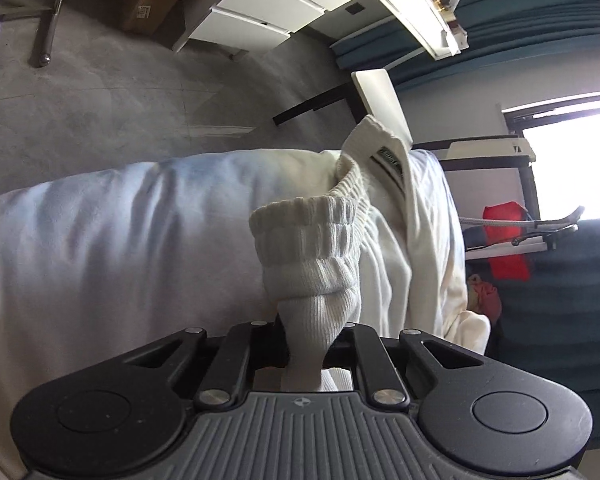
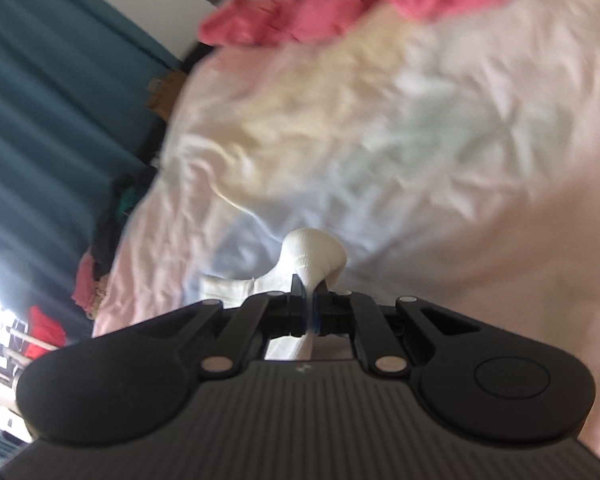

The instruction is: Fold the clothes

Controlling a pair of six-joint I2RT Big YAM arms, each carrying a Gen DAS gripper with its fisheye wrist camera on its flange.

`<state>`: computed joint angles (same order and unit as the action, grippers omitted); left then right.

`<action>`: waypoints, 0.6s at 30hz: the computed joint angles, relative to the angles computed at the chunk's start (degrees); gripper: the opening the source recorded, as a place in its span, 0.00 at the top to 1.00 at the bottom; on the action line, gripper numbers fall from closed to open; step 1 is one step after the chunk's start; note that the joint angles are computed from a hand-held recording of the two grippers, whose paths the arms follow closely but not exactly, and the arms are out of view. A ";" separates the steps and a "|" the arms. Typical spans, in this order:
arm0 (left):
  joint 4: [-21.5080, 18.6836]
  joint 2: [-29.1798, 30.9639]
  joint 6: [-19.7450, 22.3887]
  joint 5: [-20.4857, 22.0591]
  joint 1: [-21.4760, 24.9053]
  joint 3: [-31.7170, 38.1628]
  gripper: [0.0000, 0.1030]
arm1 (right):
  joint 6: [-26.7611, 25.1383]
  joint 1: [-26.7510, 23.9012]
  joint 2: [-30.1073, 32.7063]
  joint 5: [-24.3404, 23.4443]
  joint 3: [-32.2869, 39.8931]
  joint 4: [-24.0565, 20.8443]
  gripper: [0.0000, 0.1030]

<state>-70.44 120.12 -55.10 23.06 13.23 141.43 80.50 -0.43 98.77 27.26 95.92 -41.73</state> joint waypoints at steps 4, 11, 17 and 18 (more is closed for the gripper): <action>3.00 -2.71 2.75 -0.18 0.25 -7.39 0.88 | -1.23 -0.47 1.46 -2.26 0.78 -2.62 0.94; -4.17 -1.61 15.36 -7.42 -1.93 -1.51 0.55 | 3.06 -0.44 2.92 -3.50 3.06 -9.46 0.66; -8.77 -1.05 24.32 -12.24 -4.17 4.41 0.24 | 8.77 1.15 3.18 5.05 6.42 -15.61 0.25; -8.28 -1.59 25.62 -13.61 -4.89 4.21 0.21 | 5.53 1.49 3.54 6.86 7.24 -14.61 0.25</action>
